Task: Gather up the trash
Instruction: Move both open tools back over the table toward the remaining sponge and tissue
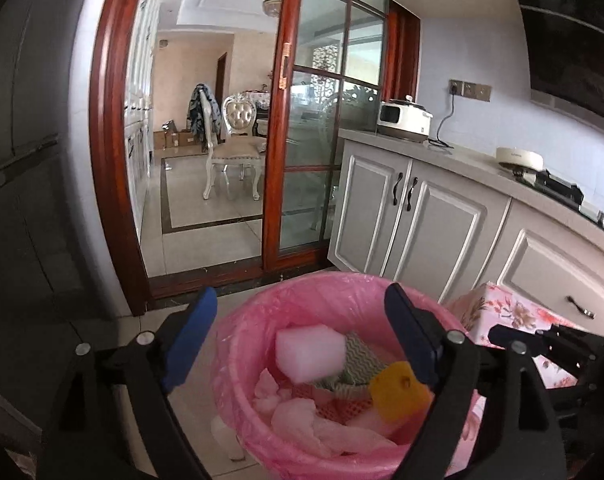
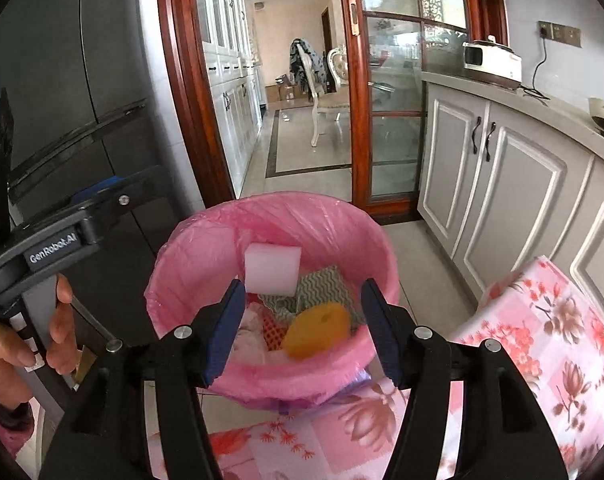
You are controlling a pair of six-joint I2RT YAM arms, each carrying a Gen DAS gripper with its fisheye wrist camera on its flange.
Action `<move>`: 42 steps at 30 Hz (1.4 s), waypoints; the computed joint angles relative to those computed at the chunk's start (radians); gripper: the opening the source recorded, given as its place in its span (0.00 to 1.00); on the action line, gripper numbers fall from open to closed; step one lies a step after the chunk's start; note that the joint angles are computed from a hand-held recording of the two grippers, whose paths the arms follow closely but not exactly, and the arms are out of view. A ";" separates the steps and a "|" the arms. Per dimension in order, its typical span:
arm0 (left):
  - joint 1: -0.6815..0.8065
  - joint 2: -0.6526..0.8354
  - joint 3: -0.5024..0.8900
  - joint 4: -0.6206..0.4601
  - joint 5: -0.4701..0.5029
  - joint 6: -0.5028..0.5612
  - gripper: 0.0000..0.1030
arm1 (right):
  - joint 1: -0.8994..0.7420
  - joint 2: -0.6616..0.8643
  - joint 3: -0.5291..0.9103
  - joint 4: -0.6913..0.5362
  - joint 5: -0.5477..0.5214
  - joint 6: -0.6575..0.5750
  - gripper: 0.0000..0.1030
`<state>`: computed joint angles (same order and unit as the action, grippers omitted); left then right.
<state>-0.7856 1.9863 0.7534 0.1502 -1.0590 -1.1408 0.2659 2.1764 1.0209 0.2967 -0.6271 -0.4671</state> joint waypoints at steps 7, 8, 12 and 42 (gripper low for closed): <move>-0.157 0.057 0.131 -0.459 -0.028 -0.437 0.95 | -0.097 -0.110 -0.157 0.013 -0.040 -0.039 0.58; -0.182 0.072 0.147 -0.493 -0.022 -0.468 0.95 | -0.117 -0.129 -0.192 0.027 -0.042 -0.053 0.59; -0.289 0.158 0.259 -0.647 0.022 -0.591 0.95 | -0.202 -0.176 -0.287 0.037 -0.065 -0.102 0.62; -0.476 1.043 1.811 -1.013 0.181 -0.075 0.95 | -1.072 0.169 0.131 -0.314 -0.163 -0.374 0.67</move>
<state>-1.2616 3.0290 2.5648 -0.8630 -0.8777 -1.2157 -0.8065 2.3458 1.1515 -0.0178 -0.7905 -0.8414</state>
